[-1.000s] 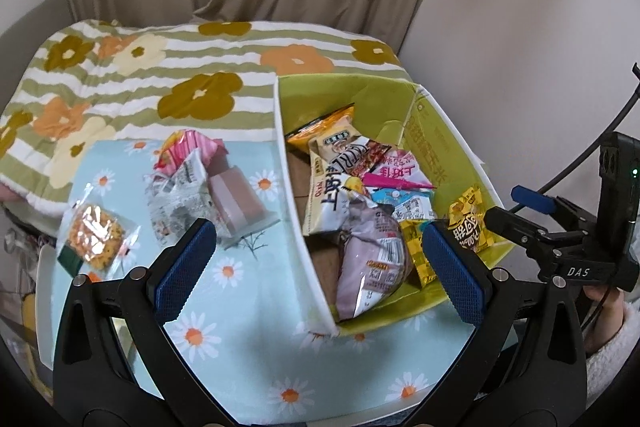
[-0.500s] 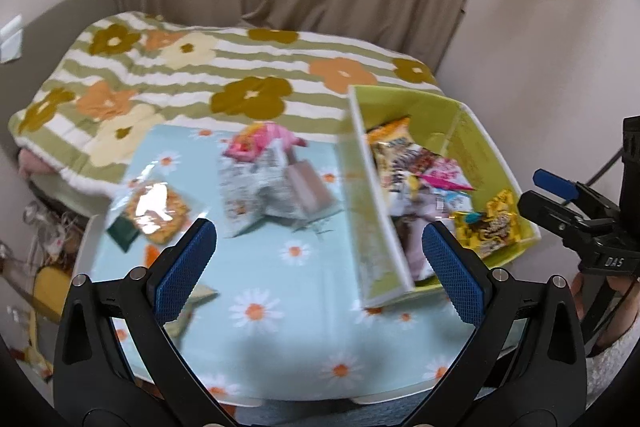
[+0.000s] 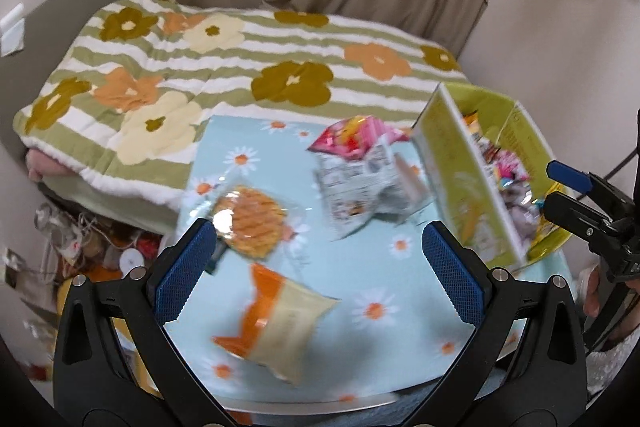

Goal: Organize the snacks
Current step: 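Move both tools back over the remaining snacks on the table, then grasp the waffle pack with left tool while right grasps orange-cream bag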

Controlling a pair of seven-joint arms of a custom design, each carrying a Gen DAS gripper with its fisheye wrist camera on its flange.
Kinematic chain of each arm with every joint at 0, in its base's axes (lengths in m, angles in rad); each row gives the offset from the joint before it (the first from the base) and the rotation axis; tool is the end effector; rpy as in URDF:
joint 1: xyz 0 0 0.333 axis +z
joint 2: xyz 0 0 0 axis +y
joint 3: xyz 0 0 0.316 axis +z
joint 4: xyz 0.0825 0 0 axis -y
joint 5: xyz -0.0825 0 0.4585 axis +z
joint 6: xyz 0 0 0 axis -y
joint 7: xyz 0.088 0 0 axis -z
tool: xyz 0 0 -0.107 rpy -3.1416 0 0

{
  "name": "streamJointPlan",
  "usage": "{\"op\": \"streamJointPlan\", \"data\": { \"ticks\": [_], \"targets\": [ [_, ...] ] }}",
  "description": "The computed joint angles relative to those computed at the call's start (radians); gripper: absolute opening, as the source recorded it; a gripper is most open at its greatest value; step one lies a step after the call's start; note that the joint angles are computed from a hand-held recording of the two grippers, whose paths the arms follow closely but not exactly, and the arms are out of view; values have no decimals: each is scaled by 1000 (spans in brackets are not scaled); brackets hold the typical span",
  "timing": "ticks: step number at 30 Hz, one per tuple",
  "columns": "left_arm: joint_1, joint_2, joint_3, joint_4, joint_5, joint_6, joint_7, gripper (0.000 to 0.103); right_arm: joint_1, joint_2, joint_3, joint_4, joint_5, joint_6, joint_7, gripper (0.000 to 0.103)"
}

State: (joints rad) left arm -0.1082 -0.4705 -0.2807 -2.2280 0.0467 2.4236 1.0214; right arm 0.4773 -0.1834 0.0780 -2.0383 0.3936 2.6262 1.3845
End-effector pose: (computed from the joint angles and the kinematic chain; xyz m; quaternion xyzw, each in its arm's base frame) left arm 0.4894 -0.2210 0.6076 -0.7076 0.6260 -0.2748 0.1787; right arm 0.5336 0.3237 0.5921 -0.7846 0.4758 -0.0881 0.3877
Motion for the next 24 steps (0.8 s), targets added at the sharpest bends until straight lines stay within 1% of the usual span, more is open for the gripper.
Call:
{"op": "streamJointPlan", "data": {
  "ticks": [1,2,6,9,11,14,18,22,24],
  "targets": [
    [-13,10,35,-3,-26,-1,58,102,0,16,11,13,-17,-3,27,103],
    [-20,19,56,-3,-47,-2,100,102,0,31,22,25,-36,-6,57,103],
    [-30,74,126,12,-139,-24,289,102,2,110,65,85,-133,-32,200,103],
    [-25,115,152,26,-199,-40,417,102,10,162,88,120,-195,-60,303,103],
    [-18,143,162,41,-238,-56,488,102,19,199,101,145,-238,-89,393,103],
    [-3,183,175,63,-289,-83,583,102,31,235,114,169,-237,-126,480,103],
    [16,235,187,94,-361,-116,681,102,59,288,130,207,-267,-189,650,103],
    [35,274,184,112,-398,-133,738,102,93,339,138,241,-326,-251,842,103],
    [44,285,181,114,-408,-136,746,102,104,364,139,262,-354,-273,895,103]
  ]
}}
